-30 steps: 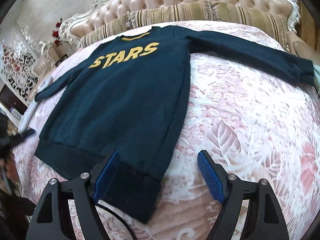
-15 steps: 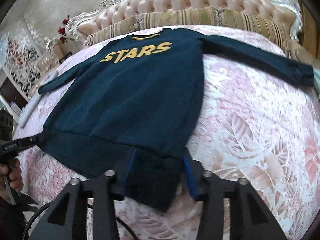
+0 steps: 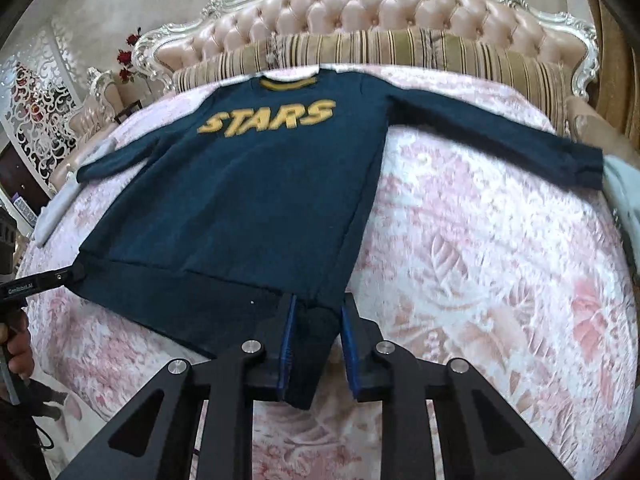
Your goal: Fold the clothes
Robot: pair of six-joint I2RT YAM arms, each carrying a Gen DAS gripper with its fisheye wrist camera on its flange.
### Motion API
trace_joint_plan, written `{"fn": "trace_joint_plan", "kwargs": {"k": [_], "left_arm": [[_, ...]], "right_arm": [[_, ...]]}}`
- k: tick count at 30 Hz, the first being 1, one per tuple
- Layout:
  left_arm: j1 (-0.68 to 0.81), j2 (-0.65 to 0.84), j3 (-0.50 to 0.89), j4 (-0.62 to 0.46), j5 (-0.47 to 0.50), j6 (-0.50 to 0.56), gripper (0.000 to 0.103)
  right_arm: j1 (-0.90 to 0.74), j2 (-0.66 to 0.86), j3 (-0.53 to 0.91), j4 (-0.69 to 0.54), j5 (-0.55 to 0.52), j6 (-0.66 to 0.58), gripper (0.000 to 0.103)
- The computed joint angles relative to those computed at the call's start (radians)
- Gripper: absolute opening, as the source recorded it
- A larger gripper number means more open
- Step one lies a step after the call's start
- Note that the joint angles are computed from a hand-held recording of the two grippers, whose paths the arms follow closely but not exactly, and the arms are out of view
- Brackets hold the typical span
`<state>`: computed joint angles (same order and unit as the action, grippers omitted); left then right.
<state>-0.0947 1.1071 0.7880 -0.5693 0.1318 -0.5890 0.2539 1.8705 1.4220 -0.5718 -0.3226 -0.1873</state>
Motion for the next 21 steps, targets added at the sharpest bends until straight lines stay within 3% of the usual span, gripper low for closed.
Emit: {"fn": "trace_joint_plan", "kwargs": {"k": [2, 6, 8, 10, 11, 12, 13, 16, 21], "left_arm": [[0.002, -0.005, -0.01, 0.006, -0.003, 0.006, 0.013], [0.029, -0.089, -0.029, -0.045, -0.024, 0.052, 0.034], [0.085, -0.16, -0.033, -0.075, -0.023, 0.094, 0.034], [0.121, -0.18, -0.01, -0.063, -0.036, 0.15, 0.034], [0.127, -0.172, 0.008, -0.043, -0.047, 0.179, 0.032], [0.13, -0.152, 0.029, -0.019, -0.054, 0.211, 0.021], [0.124, -0.091, 0.066, 0.02, -0.052, 0.255, 0.01], [0.079, 0.144, 0.212, 0.076, -0.097, 0.35, 0.01], [0.02, 0.474, 0.449, 0.058, -0.162, 0.422, 0.01]], "right_arm": [[0.001, 0.026, 0.008, 0.0, 0.003, 0.001, 0.021], [-0.012, 0.034, 0.033, -0.039, -0.009, -0.02, 0.027], [-0.026, 0.01, 0.031, -0.062, -0.003, -0.048, 0.034], [-0.035, -0.02, 0.03, -0.053, -0.005, -0.064, 0.055], [-0.04, -0.035, 0.031, -0.046, -0.008, -0.072, 0.061], [-0.044, -0.049, 0.033, -0.04, -0.01, -0.079, 0.07], [-0.034, -0.048, 0.045, -0.021, -0.014, -0.081, 0.076], [0.024, 0.034, 0.146, 0.003, 0.003, -0.065, 0.079], [0.111, 0.279, 0.449, -0.071, 0.039, -0.033, 0.079]]}}
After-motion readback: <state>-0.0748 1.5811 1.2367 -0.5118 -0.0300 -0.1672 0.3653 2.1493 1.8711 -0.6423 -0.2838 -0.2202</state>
